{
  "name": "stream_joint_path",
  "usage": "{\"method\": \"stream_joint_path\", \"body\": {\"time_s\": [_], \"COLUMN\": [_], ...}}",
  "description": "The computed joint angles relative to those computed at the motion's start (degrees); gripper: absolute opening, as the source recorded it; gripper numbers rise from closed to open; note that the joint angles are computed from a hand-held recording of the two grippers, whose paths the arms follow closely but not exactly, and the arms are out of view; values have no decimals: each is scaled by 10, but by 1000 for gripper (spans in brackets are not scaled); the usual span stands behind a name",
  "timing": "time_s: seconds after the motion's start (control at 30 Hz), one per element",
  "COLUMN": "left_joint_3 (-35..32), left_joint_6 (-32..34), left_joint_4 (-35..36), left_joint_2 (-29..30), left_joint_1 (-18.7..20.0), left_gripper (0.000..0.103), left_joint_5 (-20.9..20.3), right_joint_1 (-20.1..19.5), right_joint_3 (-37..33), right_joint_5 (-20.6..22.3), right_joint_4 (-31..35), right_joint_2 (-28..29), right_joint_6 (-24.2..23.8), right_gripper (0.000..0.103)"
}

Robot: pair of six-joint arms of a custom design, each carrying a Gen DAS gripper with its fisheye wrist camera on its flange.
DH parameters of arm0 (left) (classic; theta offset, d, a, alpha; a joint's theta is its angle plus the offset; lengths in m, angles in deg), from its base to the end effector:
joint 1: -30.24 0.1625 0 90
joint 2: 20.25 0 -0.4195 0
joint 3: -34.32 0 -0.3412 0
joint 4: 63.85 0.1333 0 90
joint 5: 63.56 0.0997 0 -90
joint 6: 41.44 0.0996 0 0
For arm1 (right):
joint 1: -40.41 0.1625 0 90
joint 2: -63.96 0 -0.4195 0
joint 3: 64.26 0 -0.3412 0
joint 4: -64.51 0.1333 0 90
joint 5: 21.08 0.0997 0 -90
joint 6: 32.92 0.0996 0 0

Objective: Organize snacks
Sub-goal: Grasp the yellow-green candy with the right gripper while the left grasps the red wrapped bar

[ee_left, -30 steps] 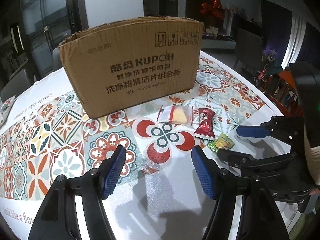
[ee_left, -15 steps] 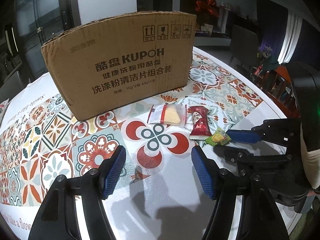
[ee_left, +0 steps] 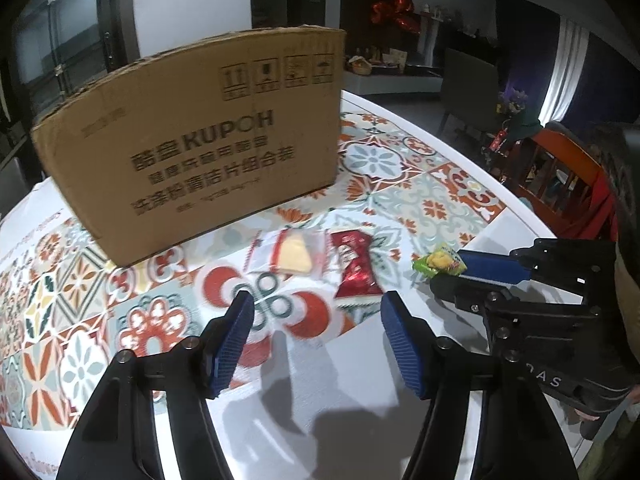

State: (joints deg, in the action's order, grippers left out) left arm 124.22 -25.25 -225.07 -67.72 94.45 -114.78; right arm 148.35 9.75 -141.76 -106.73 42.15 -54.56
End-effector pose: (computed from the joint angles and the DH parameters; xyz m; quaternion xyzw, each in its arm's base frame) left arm -0.1110 -0.6796 0.2214 0.2502 0.8826 -0.2606 0.3008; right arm 0.3025 -0.6666 0.0223 0.2537 -0.9009 0.2334 0.2638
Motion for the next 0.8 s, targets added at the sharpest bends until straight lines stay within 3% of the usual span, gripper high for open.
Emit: {"method": "stream_joint_path", "body": {"time_s": [0.27, 0.8], "left_joint_3": [-68, -122], "left_joint_6": [-28, -42], "left_joint_4": [67, 116], "left_joint_2": [38, 80], "left_joint_1": [10, 14], "left_gripper": [48, 23], "left_joint_5": [-31, -16], "right_joint_1": [-6, -19], "right_joint_3": [-8, -17], "right_joint_5": [-11, 6], "right_joint_4": [-25, -12], "right_joint_2": [-4, -3], "right_joint_6": [24, 43], "right_gripper": [25, 26]}}
